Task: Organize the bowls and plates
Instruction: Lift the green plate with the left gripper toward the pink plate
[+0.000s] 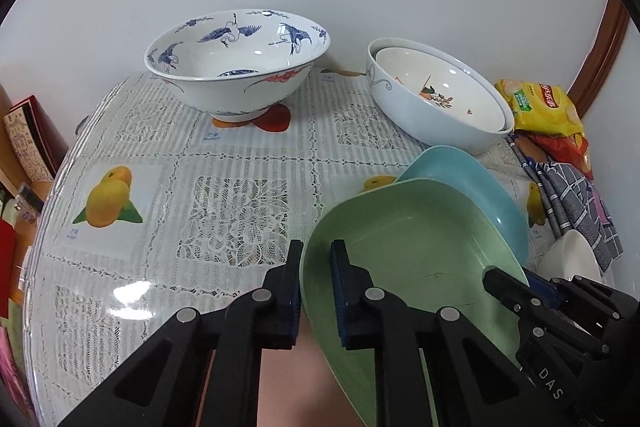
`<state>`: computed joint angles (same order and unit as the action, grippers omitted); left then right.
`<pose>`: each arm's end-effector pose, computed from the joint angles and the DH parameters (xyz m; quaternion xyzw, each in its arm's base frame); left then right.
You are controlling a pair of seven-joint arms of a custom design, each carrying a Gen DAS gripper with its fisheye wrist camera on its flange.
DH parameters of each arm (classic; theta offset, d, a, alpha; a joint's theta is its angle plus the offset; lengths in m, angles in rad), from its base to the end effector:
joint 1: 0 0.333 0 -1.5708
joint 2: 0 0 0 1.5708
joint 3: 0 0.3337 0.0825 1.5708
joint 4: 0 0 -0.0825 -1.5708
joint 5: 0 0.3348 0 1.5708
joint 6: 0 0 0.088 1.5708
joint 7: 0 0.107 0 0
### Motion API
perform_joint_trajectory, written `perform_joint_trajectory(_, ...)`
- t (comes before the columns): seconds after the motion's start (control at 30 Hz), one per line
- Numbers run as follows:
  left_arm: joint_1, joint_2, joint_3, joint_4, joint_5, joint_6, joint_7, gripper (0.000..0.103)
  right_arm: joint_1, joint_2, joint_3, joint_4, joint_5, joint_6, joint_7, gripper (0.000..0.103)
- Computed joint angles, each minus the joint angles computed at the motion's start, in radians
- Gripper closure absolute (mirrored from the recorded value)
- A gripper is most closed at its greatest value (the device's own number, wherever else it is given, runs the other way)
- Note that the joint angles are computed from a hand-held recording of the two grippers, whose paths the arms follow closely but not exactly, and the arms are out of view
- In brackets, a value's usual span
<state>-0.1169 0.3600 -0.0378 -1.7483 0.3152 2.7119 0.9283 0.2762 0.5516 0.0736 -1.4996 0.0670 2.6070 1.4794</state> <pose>0.6479 -0.1086 0.4763 -0.7501 0.5839 -0.2353 0.2026 0.6727 0.2309 0.4486 -0.7931 0.5422 -0.1347 0.2427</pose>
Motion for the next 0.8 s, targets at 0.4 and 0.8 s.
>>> perform_joint_trajectory(0.4, -0.028, -0.137, -0.008, -0.094, 0.093, 0.011, -0.088, 0.09, -0.02, -0.183, 0.006, -0.205, 0.028, 0.111, 0.0, 0.092)
perform_joint_trajectory(0.8, -0.031, -0.282, -0.069, -0.18, 0.224, -0.007, -0.195, 0.09, -0.05, -0.391, 0.008, -0.413, 0.099, 0.195, -0.035, 0.092)
